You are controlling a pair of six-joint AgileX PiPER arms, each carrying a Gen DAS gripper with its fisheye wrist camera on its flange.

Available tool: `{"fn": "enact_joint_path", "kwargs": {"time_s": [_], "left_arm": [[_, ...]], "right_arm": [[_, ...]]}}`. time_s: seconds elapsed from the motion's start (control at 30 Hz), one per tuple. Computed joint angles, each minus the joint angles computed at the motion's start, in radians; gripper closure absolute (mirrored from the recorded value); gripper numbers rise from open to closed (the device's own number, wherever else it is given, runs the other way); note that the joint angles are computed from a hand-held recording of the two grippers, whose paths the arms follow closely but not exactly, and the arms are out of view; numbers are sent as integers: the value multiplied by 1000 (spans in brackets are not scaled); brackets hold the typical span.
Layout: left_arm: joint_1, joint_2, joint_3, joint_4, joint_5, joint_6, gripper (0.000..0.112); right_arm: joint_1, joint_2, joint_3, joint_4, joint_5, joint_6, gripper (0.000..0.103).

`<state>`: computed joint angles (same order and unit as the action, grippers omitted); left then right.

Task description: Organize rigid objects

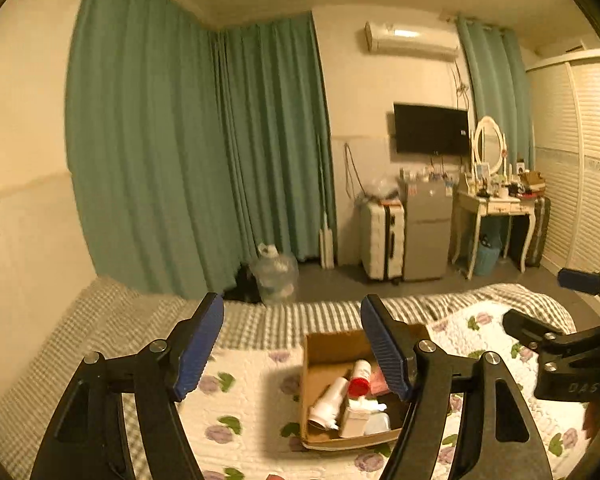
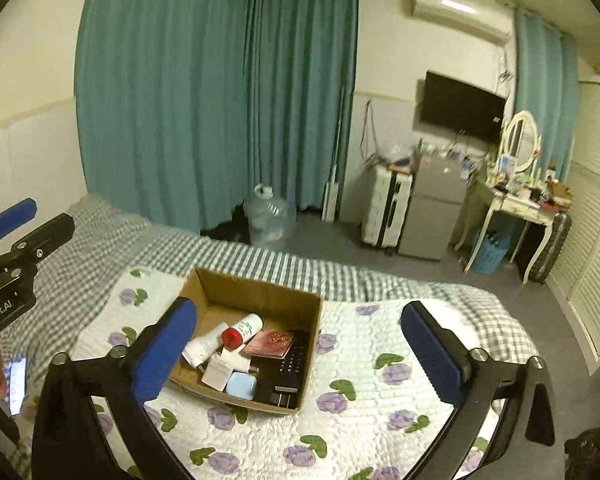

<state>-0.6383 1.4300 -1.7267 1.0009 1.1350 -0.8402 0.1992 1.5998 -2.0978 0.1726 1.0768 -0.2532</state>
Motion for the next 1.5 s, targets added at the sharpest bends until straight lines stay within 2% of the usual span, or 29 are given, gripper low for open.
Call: {"fn": "enact_joint_path", "kwargs": {"time_s": [0.13,0.2,0.37,0.43,0.5,0.53,0.57,0.7,0.77,0.83,0.9,0.97,1.17,1.5], "left_arm": [[-89,-76,32,66,29,-32,38],[-137,-107,63,116,44,-66,38],[-226,-173,211,231,46,-195,38],[-229,-194,297,269,26,-270,38],[-199,-205,369,273,-13,-335,38],[-162,-203,416,264,-55,-368,38],[-165,-211,455,275,-58,-399,38],[-86,-173,602,336,-150,-558,38],[-41,-152,645,331,-222,-584,38],[0,-127,653,295,-280,-570,38],[17,-113,660,280,-309,-566,38],[26,-98,664,269,-319,-560,38],[27,-110,704,250,-338,-575,38],[20,-133,712,241,-340,-580,38]], "right_arm": [[1,-83,47,-11,-21,-12,0],[-7,-178,160,19,-68,-25,0],[-56,-307,397,126,-184,-68,0],[-54,-362,546,163,-311,-101,0],[-34,-415,725,207,-499,-148,0],[-31,-427,779,227,-556,-167,0],[-16,-431,847,248,-637,-184,0],[-8,-385,962,354,-783,-262,0],[-17,-347,986,411,-813,-307,0],[-11,-311,992,345,-836,-239,0],[-17,-283,992,362,-836,-254,0],[-27,-273,1003,432,-839,-320,0],[-30,-245,1003,437,-827,-328,0],[-5,-260,1015,359,-850,-271,0]]}}
